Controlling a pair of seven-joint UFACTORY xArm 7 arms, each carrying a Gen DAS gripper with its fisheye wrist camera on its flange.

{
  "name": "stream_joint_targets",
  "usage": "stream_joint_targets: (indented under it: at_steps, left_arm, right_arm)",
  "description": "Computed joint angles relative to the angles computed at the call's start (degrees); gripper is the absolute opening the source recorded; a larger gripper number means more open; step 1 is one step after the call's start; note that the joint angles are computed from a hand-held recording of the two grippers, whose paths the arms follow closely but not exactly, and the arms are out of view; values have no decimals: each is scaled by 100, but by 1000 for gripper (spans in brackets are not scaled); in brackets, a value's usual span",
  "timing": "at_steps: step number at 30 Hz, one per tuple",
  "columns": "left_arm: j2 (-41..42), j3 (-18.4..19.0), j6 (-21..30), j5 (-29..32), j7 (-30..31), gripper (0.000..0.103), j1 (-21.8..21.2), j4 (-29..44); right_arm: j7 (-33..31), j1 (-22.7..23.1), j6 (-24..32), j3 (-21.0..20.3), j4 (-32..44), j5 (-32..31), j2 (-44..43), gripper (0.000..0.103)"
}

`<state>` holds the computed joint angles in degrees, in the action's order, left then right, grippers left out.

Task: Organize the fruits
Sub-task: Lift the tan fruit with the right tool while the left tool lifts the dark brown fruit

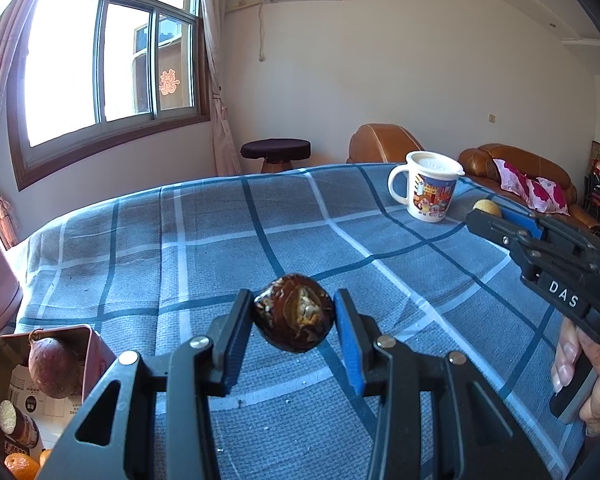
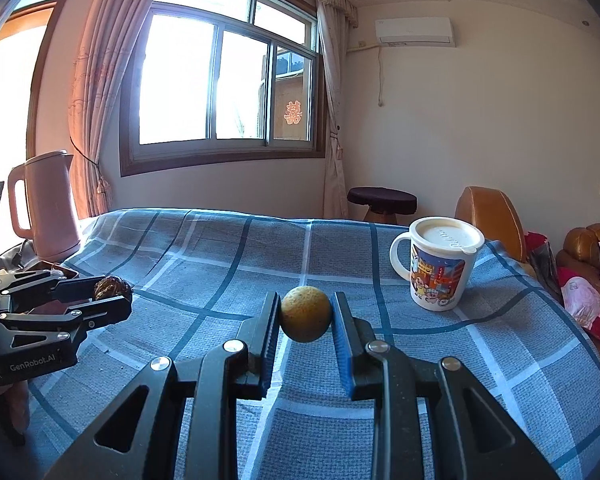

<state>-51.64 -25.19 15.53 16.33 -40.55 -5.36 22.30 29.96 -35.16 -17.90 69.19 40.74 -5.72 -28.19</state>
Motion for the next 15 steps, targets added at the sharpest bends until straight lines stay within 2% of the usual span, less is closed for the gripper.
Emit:
stream_joint_targets:
  at_steps: [15]
  left_arm:
    - [-299,243,183,-164,150,43,-370,-193]
  right_arm:
    - [94,384,-12,-60,-88,-20,-205,27]
